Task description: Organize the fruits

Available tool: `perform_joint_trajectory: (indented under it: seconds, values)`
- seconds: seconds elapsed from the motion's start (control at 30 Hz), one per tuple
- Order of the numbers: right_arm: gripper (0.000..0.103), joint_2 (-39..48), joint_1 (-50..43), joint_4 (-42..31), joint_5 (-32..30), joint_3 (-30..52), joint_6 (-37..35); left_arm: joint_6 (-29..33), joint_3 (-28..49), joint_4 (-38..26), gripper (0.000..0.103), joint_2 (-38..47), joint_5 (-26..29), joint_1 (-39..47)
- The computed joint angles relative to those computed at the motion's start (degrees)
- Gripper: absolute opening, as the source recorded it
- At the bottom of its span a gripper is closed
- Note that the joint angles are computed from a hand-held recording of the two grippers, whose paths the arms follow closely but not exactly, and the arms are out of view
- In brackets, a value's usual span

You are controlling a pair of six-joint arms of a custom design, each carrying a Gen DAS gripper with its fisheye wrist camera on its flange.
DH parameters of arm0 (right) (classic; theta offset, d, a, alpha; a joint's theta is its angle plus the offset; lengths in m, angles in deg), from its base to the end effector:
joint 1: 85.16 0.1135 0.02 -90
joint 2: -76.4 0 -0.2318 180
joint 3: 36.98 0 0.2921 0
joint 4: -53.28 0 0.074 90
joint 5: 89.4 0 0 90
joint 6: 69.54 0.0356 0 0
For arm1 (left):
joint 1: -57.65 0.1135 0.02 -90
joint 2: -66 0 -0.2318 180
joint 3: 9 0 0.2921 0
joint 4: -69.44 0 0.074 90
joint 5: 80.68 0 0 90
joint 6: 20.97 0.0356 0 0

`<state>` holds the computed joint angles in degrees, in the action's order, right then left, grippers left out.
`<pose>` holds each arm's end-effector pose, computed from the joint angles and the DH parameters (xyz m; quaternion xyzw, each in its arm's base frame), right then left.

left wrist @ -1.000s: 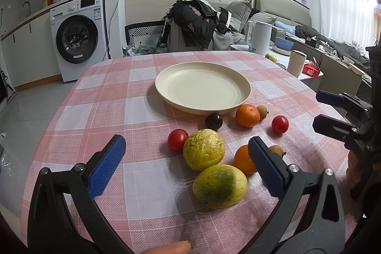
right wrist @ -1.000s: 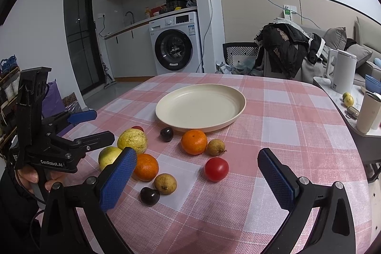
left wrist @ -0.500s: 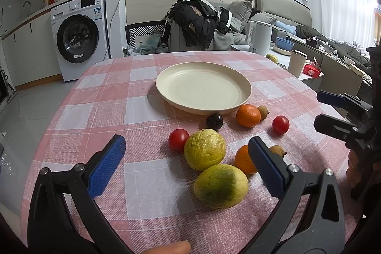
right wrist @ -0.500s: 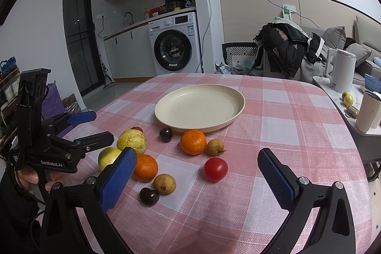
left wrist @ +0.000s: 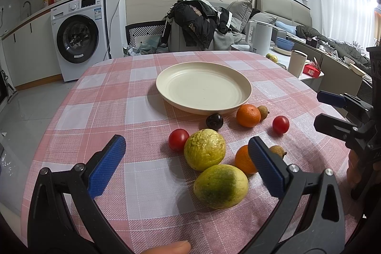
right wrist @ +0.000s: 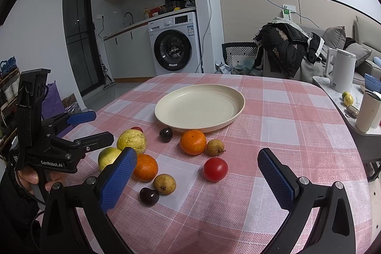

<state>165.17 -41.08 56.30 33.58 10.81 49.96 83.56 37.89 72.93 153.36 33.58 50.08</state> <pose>0.2415 0.2069 0.0898 0.0142 0.8705 0.0476 0.4896 0.3119 -0.0562 0.0914 0.2597 0.8407 -0.1612 0.4470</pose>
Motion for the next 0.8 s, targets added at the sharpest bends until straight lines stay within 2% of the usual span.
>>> perform_joint_trajectory:
  seconds: [0.8]
  values:
    - [0.103, -0.06, -0.12, -0.51, -0.14, 0.09, 0.21, -0.2, 0.02, 0.12, 0.102, 0.01, -0.42, -0.12]
